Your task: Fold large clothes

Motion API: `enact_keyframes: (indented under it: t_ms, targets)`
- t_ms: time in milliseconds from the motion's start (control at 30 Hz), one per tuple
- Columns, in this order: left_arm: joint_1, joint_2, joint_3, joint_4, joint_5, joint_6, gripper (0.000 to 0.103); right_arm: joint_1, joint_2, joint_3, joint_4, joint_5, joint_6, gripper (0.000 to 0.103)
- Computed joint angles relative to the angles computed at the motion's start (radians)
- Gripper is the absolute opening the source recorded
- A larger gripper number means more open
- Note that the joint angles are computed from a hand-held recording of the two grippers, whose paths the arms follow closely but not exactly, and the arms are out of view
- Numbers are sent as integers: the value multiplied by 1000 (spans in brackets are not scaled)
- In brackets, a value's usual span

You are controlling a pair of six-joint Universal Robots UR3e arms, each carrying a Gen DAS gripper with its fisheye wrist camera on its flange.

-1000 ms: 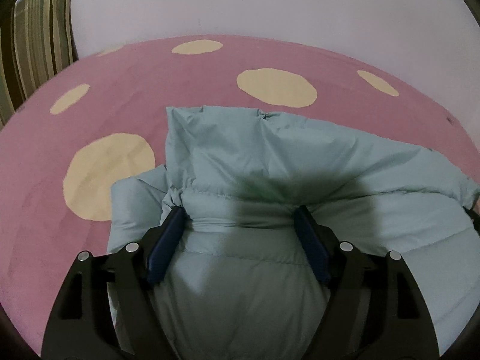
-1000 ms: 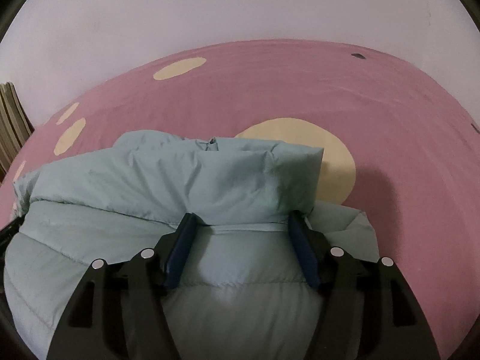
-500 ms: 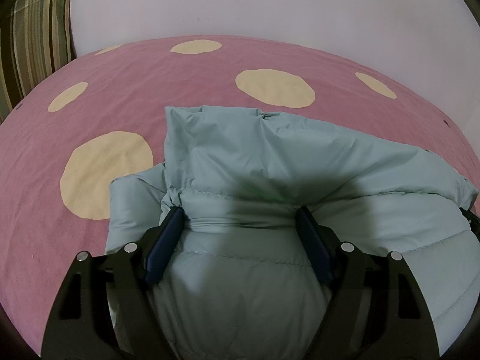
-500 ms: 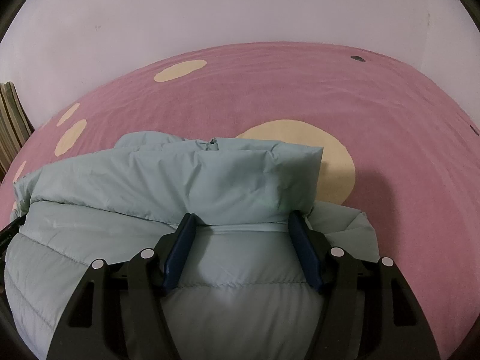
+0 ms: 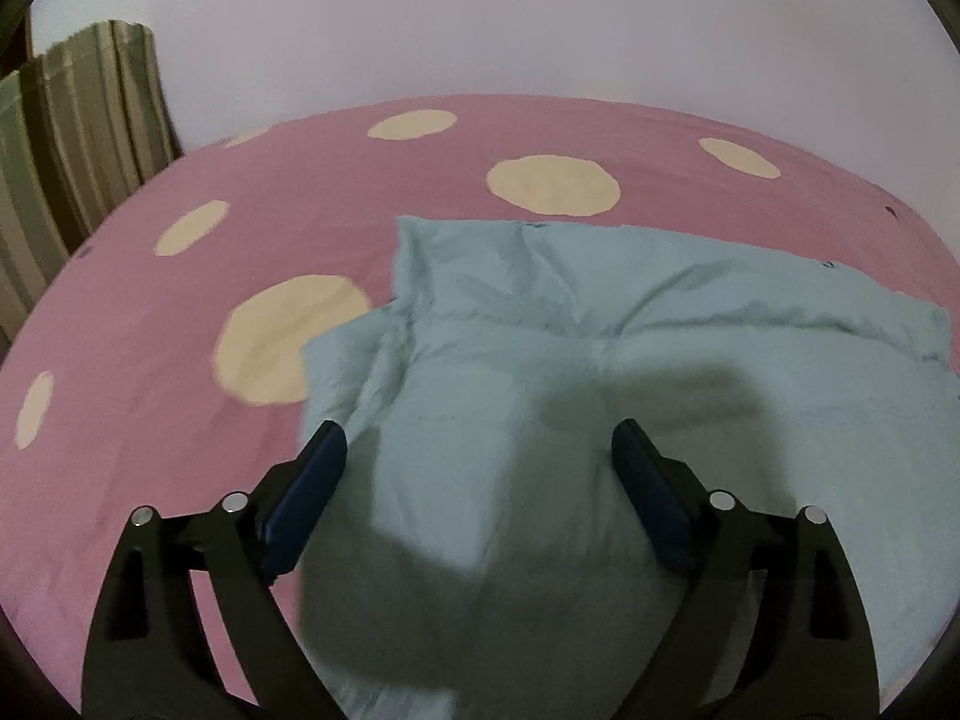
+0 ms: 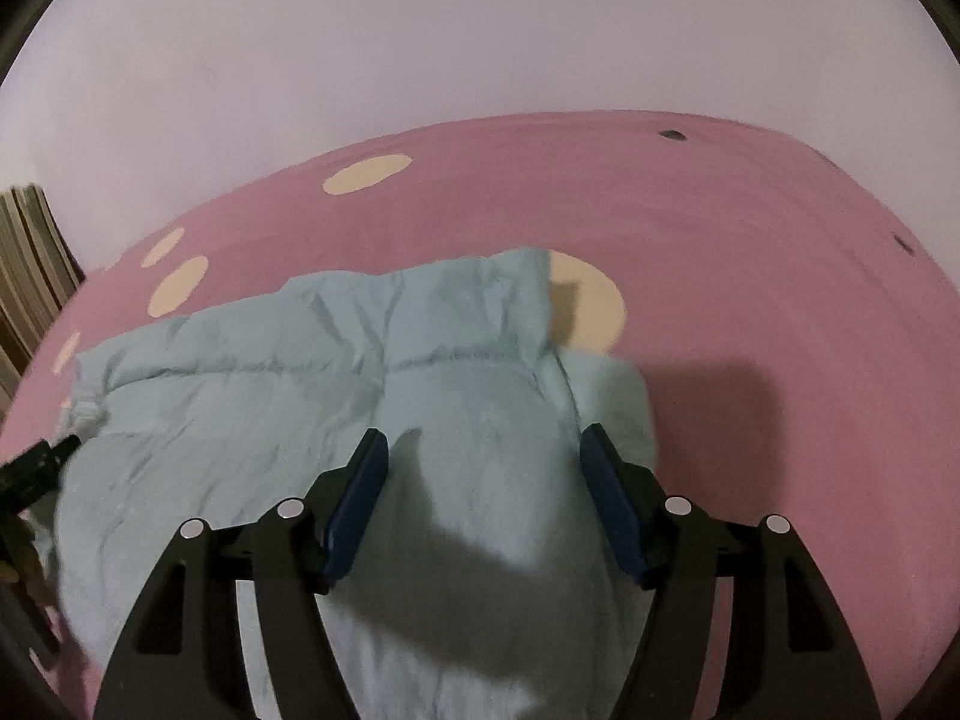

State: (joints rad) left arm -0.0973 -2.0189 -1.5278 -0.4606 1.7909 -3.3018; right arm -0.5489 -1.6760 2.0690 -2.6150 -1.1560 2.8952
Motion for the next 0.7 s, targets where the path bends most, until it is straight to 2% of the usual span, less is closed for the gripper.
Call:
enact_keyframes:
  t_ms: [100, 200, 333, 433, 500, 533, 600, 700]
  targets:
    - [11, 131, -153, 41, -29, -15, 90, -117, -182, 106, 119, 92, -63, 66]
    - [55, 287, -324, 56, -107, -62, 91, -263, -387, 188, 327, 184, -169, 66]
    - [160, 528, -584, 64, -257, -148, 91, -518, -658, 222, 804, 305, -413, 66]
    - [273, 697, -756, 29, -421, -197, 91, -740, -803, 182, 1277, 344, -683, 66]
    - [321, 759, -831, 25, -503, -230, 91, -818, -835, 167, 1448, 345, -780, 66]
    - [340, 766, -858, 37, -541, -247, 91, -828, -831, 173, 1484, 343, -795, 66]
    - [324, 731, -867, 92, -536, -287, 91, -805, -826, 199, 1457, 345, -754, 66]
    - [280, 627, -828, 196, -520, -335, 91, -728, -801, 232, 1338, 376, -652, 66]
